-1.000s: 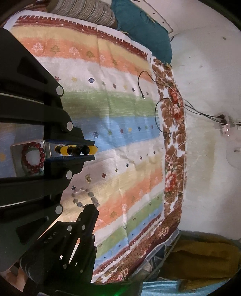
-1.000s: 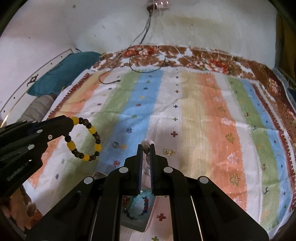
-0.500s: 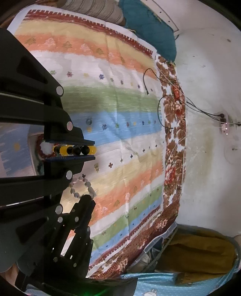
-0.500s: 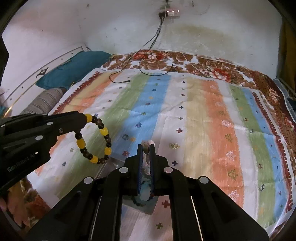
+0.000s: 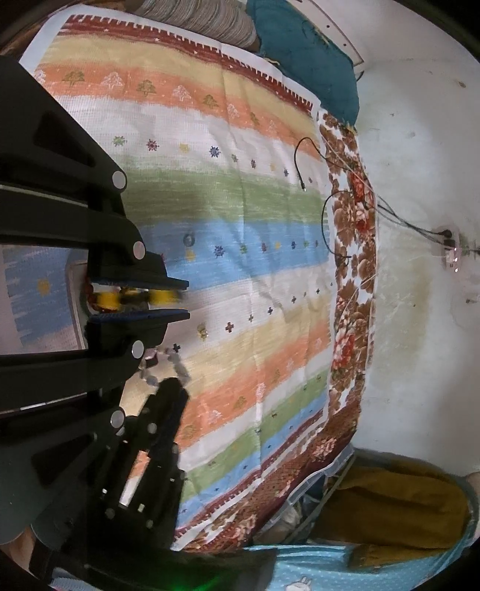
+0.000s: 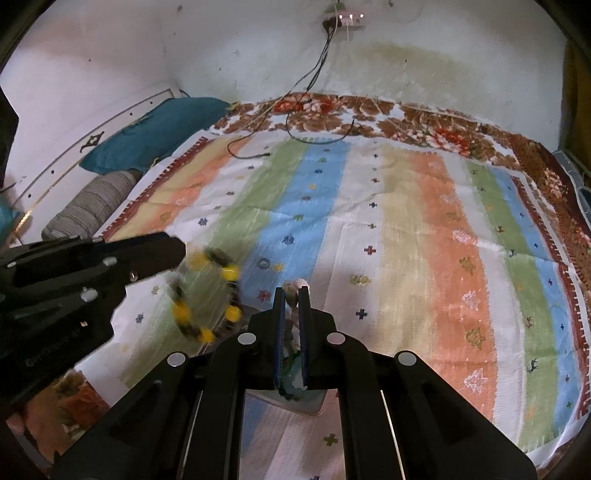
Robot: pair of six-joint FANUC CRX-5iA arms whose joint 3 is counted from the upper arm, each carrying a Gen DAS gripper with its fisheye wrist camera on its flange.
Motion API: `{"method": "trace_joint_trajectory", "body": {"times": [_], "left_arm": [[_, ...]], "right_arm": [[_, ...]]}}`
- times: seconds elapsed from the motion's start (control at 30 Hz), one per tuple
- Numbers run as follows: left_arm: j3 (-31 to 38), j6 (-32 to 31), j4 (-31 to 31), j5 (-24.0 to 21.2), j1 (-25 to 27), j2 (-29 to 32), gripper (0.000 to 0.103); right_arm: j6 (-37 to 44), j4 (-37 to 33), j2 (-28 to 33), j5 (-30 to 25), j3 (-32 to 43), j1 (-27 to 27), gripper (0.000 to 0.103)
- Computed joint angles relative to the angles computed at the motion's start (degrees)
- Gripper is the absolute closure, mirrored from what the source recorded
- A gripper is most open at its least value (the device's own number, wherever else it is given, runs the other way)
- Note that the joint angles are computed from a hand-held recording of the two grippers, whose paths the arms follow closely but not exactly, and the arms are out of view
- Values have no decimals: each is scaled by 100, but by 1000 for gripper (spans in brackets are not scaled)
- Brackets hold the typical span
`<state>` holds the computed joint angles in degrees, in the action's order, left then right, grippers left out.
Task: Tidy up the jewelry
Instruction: 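Carry both bracelets over the tin, lower them in and open both tools, then move left tool to small silver ring while right tool approaches gold charm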
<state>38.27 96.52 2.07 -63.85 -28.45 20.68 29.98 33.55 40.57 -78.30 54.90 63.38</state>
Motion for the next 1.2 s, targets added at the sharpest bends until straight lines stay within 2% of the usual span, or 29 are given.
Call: {"method": "trace_joint_trajectory", "body": {"times": [0.03,0.07,0.13,0.17,0.37,0.43,0.53,0.67,0.73,0.87,0.97,1.2], "left_arm": [[35,-1,7,-36,2,26,80],[66,-14,47,-77,17,60,68],[145,42,9,-157,21,115,65],[167,80,-22,-185,25,130,65],[300,354,-44,-370,136,216,51],[362,413,-72,-454,153,257,45],[497,495,-173,-599,165,343,37],[700,600,29,-853,309,559,36],[774,649,79,-936,360,645,34],[1077,741,-38,-1169,374,877,30],[1380,768,-141,-1361,352,1089,27],[2015,611,-296,-1697,330,1595,19]], "right_arm": [[-25,-15,15,-37,23,0,94],[-46,-18,22,-65,33,-4,92],[-114,14,34,-128,45,-12,65],[-169,30,24,-141,20,-14,62],[-313,-94,28,-281,24,-97,58],[-358,-132,26,-298,19,-126,52],[-316,-191,106,-422,169,-162,47],[-111,-403,321,-692,566,-236,45],[-26,-474,455,-835,791,-276,41],[-22,-573,622,-1023,1078,-359,34],[55,-716,798,-1185,1401,-454,33],[203,-962,1063,-1379,1865,-618,23]]}}
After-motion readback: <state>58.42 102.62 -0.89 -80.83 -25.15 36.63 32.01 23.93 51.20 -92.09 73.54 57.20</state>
